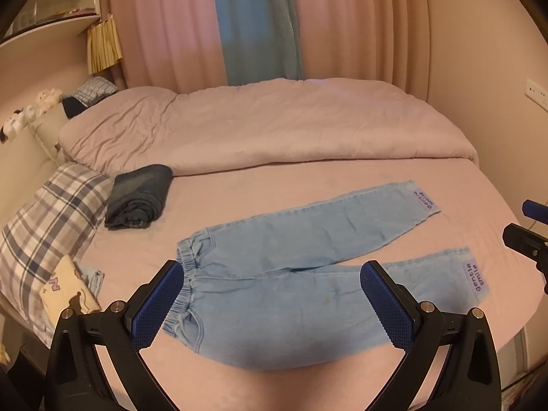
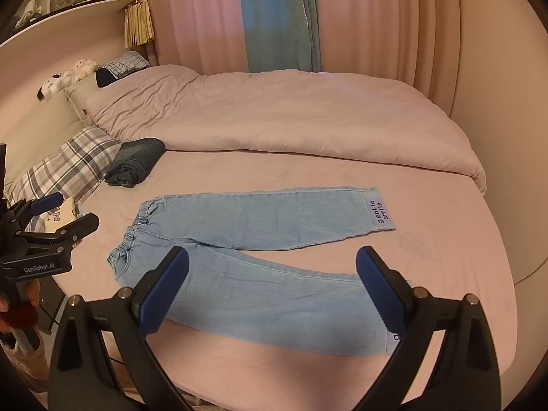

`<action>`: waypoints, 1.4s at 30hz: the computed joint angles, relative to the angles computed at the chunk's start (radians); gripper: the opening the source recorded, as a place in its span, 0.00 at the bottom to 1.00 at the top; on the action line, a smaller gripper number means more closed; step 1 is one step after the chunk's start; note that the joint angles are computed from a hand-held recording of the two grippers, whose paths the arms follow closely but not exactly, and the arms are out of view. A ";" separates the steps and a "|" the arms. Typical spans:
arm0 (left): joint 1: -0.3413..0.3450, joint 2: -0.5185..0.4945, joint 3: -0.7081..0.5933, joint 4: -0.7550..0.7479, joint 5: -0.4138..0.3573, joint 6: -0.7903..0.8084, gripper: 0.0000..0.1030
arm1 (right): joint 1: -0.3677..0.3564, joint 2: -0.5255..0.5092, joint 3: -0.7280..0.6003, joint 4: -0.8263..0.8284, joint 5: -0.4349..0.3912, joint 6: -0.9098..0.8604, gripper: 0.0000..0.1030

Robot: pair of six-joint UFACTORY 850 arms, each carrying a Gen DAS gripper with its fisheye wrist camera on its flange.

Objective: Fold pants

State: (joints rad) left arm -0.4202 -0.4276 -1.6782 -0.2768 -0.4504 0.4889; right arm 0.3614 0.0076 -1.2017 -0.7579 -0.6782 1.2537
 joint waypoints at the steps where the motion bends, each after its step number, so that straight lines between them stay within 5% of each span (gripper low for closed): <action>1: 0.001 0.000 0.001 -0.001 0.000 0.002 1.00 | 0.000 -0.002 -0.002 0.001 0.000 -0.002 0.96; 42: -0.002 -0.014 -0.011 -0.012 -0.019 0.021 1.00 | 0.002 -0.006 0.000 0.004 0.004 0.000 0.96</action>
